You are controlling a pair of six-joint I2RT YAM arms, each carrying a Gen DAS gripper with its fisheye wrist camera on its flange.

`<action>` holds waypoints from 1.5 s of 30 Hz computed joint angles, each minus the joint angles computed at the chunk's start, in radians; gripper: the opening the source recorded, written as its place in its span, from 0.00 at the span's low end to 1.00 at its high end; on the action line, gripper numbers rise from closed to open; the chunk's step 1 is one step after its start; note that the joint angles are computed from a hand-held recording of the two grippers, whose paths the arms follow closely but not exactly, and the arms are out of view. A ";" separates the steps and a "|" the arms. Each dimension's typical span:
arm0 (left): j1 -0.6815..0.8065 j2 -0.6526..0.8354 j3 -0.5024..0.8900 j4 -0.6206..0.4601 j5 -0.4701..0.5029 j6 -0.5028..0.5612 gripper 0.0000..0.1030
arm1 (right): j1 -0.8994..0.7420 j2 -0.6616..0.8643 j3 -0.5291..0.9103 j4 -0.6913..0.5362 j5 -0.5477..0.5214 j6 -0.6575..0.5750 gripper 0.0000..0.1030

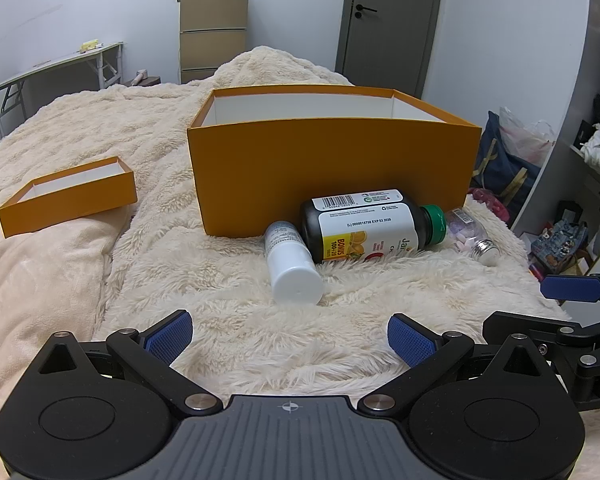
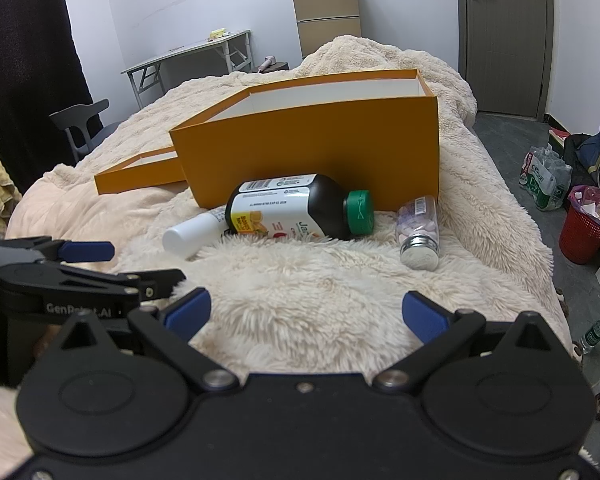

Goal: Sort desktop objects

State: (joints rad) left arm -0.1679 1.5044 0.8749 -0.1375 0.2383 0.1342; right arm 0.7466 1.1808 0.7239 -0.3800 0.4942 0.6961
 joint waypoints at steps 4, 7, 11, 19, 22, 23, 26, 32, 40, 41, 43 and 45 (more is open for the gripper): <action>0.000 0.002 0.000 0.001 0.000 -0.001 1.00 | -0.001 -0.001 0.000 0.000 -0.001 -0.001 1.00; -0.001 0.003 0.001 0.001 0.000 -0.001 1.00 | -0.003 -0.001 0.000 0.000 -0.002 -0.002 1.00; 0.000 0.003 0.003 -0.001 0.000 0.000 1.00 | -0.003 0.000 -0.001 0.002 -0.002 -0.002 1.00; -0.001 0.001 0.001 0.000 -0.001 0.001 1.00 | -0.002 0.001 -0.002 0.005 -0.001 -0.001 1.00; -0.001 0.002 0.002 0.000 -0.001 0.001 1.00 | -0.001 0.002 -0.003 0.005 -0.001 -0.001 1.00; 0.000 0.002 0.002 -0.002 0.000 0.002 1.00 | -0.001 0.002 -0.003 0.006 -0.001 0.000 1.00; 0.000 0.002 0.003 -0.001 0.000 0.002 1.00 | -0.001 0.002 -0.003 0.006 0.000 0.000 1.00; -0.001 0.003 0.002 0.000 -0.002 0.002 1.00 | 0.001 -0.002 -0.001 0.000 0.001 0.001 1.00; -0.001 0.004 0.003 -0.001 0.000 0.000 1.00 | -0.005 -0.006 -0.003 0.000 -0.004 -0.002 1.00; -0.001 0.003 0.003 -0.001 -0.001 0.000 1.00 | -0.006 -0.006 -0.003 0.000 -0.006 -0.003 1.00; -0.001 0.005 0.005 -0.004 0.001 -0.001 1.00 | -0.009 -0.008 -0.004 0.002 -0.010 -0.004 1.00; 0.001 0.007 0.008 -0.008 0.005 -0.002 1.00 | -0.014 -0.011 -0.006 0.004 -0.017 -0.007 1.00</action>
State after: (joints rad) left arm -0.1674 1.5118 0.8829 -0.1457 0.2429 0.1319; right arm 0.7321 1.1702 0.7182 -0.3763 0.4771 0.6891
